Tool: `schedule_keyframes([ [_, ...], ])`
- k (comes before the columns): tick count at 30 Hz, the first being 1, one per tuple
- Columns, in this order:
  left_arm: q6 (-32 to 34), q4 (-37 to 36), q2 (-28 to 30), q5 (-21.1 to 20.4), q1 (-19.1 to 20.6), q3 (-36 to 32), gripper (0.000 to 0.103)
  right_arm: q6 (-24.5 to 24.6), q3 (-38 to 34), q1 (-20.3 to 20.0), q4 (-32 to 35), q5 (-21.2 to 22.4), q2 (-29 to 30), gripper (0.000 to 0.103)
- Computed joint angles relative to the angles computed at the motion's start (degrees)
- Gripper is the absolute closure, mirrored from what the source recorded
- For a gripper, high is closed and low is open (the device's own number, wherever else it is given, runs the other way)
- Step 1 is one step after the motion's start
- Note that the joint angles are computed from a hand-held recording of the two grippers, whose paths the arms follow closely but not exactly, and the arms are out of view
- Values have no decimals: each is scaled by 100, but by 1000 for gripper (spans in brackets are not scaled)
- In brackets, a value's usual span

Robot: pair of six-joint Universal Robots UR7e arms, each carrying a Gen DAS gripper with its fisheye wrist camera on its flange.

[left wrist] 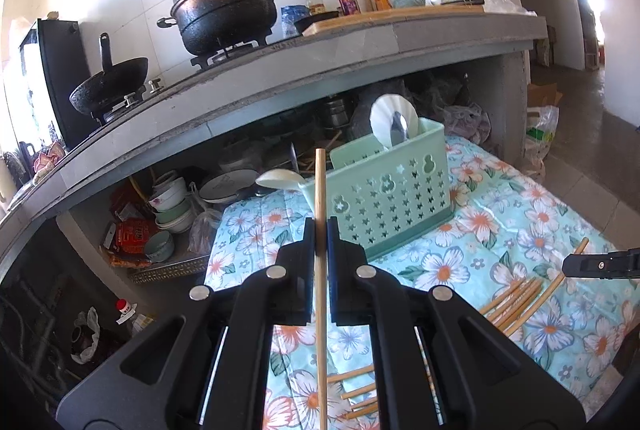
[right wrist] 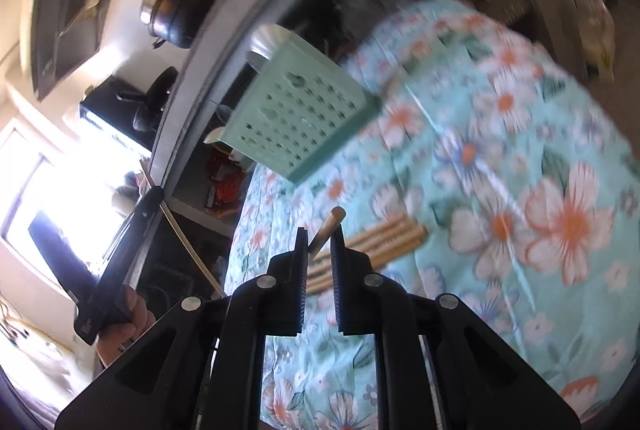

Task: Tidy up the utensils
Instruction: 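Lift the held chopsticks upright toward the holder with both tools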

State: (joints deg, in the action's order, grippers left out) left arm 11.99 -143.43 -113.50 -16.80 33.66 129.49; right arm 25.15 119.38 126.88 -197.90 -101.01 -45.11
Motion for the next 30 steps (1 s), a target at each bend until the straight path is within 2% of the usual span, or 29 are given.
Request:
schedule_keyframes([
  [3,213,-284,58,-61,-36,-225,99,-222,-127,83,123,-88,-91,94],
  [8,564,-1041,348,-629,60,-902,99,-549,-260,179,248,-110,-245,96],
  [11,704,-1719,671,-1272,243,-1398,99,-780,-395,279,289,-195,-284,96],
  [14,658,-2317,1154,-2168,581,-1960,99,-962,-494,347,286,-235,-323,96],
  [15,671,-2465,1304,-2322,660,-2099,99,-984,-502,360,283,-227,-337,96],
  [18,442,-2699,1827,-2922,1022,-2634,99,-1031,-518,329,287,-27,-407,96],
  [20,336,-2871,2220,-3109,1255,-2973,99,-936,-480,198,287,412,-494,96],
  [22,289,-3021,2530,-3136,1437,-3209,99,-891,-460,146,260,577,-542,96],
  [30,131,-2982,3284,-3285,2106,-3789,99,-1035,-444,112,213,381,-680,96],
])
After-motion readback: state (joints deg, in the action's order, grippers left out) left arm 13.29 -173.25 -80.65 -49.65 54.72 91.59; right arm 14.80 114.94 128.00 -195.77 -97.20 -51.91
